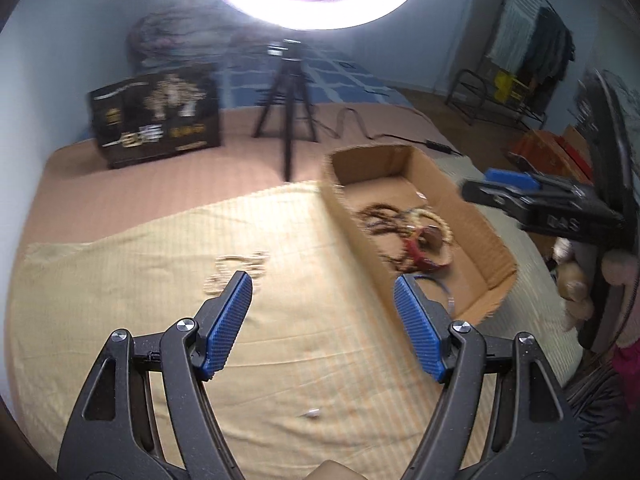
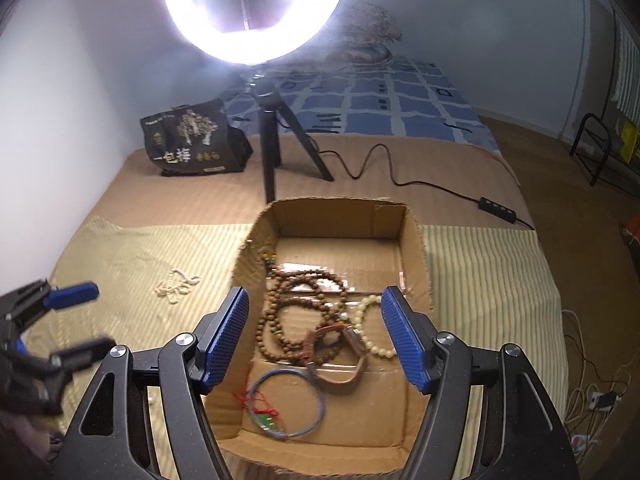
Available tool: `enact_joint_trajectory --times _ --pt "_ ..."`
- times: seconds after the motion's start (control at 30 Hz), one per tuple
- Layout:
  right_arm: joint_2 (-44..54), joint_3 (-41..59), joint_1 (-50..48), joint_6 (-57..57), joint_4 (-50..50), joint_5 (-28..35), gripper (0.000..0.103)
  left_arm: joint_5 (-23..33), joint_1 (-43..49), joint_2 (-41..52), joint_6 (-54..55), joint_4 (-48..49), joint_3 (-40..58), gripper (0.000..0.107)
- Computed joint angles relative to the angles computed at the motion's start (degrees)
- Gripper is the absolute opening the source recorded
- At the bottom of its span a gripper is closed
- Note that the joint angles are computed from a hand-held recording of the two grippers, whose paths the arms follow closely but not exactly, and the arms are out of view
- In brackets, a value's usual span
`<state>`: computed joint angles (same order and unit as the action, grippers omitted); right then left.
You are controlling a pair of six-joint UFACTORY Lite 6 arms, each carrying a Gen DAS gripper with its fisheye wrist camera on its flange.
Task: Organize jewelry
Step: 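Withdraw both tools from the box toward the pearl necklace and single pearl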
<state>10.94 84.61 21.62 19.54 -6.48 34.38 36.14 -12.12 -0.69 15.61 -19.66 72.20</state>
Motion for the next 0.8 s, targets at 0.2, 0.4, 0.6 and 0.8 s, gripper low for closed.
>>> enact_joint_trajectory --times 0.2,0.4,0.6,0.8 --pt "-1.44 -0.68 5.51 3.96 -2.2 -0.29 0.068 2.12 11.26 -1.01 7.75 -4.77 -1.05 0.076" --pt "-2.32 -1.88 13.6 9.58 -6.92 -0.91 0.068 2.94 17.66 0.77 13.63 -8.78 -0.35 0.076" --pt "-2.77 -6.28 22.62 17.87 -11.81 -2.41 0.068 2.78 19.2 2.88 17.71 -10.95 -0.09 0.076" --pt "-0.01 -10.33 27.61 20.82 -10.68 -5.49 0.046 2.15 19.09 5.15 21.74 -12.35 -0.72 0.076"
